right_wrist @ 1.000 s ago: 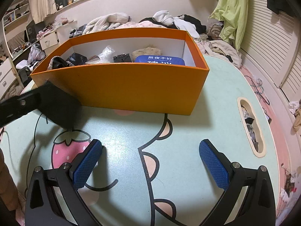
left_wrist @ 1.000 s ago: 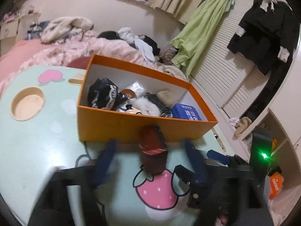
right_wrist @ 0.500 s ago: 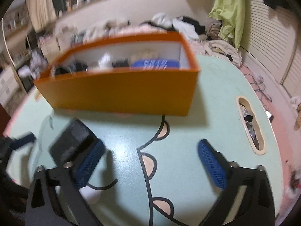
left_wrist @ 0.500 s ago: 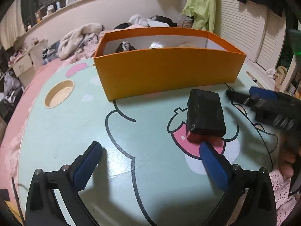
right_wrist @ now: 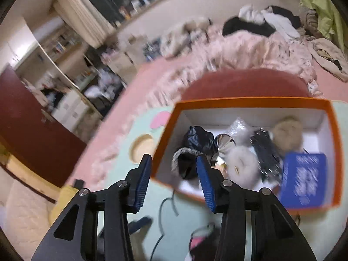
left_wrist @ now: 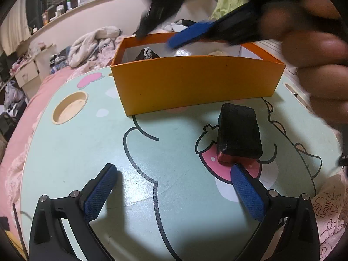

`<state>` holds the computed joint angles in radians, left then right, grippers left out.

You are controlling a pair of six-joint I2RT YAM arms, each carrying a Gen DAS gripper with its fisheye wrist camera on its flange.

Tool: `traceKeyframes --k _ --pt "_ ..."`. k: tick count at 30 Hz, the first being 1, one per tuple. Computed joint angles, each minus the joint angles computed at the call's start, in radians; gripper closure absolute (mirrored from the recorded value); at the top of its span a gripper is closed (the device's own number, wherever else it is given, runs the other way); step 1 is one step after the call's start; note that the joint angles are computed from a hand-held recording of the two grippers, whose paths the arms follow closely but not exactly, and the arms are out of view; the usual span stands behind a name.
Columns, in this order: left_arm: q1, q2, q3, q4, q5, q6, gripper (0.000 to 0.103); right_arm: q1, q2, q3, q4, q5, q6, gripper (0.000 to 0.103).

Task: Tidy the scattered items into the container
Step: 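Grasp the black lace cloth in the box with the right gripper, drop it on the table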

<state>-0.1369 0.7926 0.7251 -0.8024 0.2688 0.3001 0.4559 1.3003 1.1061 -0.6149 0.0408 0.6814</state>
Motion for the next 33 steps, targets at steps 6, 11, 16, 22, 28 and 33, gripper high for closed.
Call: traceKeyframes --k 6,11,16,22,28,33 --pt "-0.015 0.010 -0.002 0.014 -0.003 -0.012 0.000 -0.073 0.013 -0.033 0.008 -0.082 0.042 0.099" --pt "-0.009 0.007 -0.009 0.016 0.002 -0.005 0.000 0.034 -0.326 -0.123 0.041 0.085 0.017 0.099" --pt "0.014 0.006 -0.018 0.018 0.022 0.011 0.000 0.456 -0.506 -0.091 -0.253 0.559 0.247 0.099" --pt "0.034 0.016 -0.021 0.027 0.038 0.028 0.000 0.763 -0.524 -0.244 -0.513 0.737 0.692 0.097" --pt "0.036 0.002 -0.033 0.026 0.042 0.030 0.000 0.694 -0.395 -0.346 -0.493 0.704 0.757 0.071" --pt "0.045 0.002 -0.039 0.032 0.052 0.036 0.000 0.977 -0.197 -0.201 -0.920 0.833 1.244 0.028"
